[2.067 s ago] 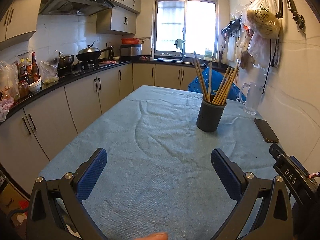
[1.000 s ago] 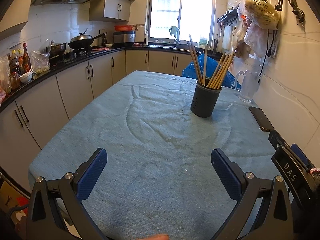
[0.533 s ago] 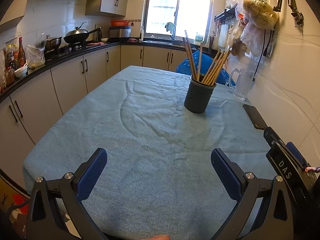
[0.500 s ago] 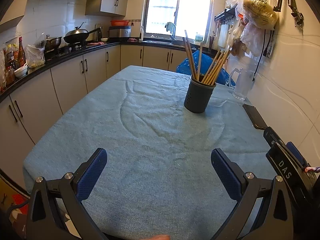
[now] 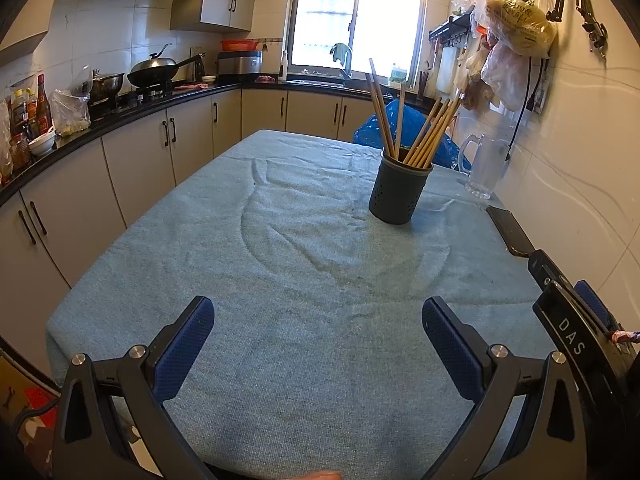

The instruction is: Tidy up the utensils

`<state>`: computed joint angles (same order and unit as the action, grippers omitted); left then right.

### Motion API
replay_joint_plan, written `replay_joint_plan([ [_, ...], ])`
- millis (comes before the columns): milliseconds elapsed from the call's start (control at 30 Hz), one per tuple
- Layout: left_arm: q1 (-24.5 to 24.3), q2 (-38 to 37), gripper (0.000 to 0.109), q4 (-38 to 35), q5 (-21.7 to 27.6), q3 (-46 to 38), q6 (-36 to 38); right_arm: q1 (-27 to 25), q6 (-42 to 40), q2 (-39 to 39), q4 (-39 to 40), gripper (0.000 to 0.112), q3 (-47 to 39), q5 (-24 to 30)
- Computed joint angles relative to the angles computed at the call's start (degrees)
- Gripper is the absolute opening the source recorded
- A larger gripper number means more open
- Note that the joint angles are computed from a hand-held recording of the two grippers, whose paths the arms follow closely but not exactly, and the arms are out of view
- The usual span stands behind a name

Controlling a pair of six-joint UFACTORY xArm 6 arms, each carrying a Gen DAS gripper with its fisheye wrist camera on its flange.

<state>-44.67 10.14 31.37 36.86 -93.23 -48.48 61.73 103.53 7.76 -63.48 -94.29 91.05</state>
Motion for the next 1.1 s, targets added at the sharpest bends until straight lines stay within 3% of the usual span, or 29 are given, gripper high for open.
replay_joint_plan([
  [1100, -0.6, -0.4, 0.103, 4.3, 1.8, 0.3, -2.5, 1.2, -2.0, 0.8, -2.8, 0.084, -1.1, 2.1],
])
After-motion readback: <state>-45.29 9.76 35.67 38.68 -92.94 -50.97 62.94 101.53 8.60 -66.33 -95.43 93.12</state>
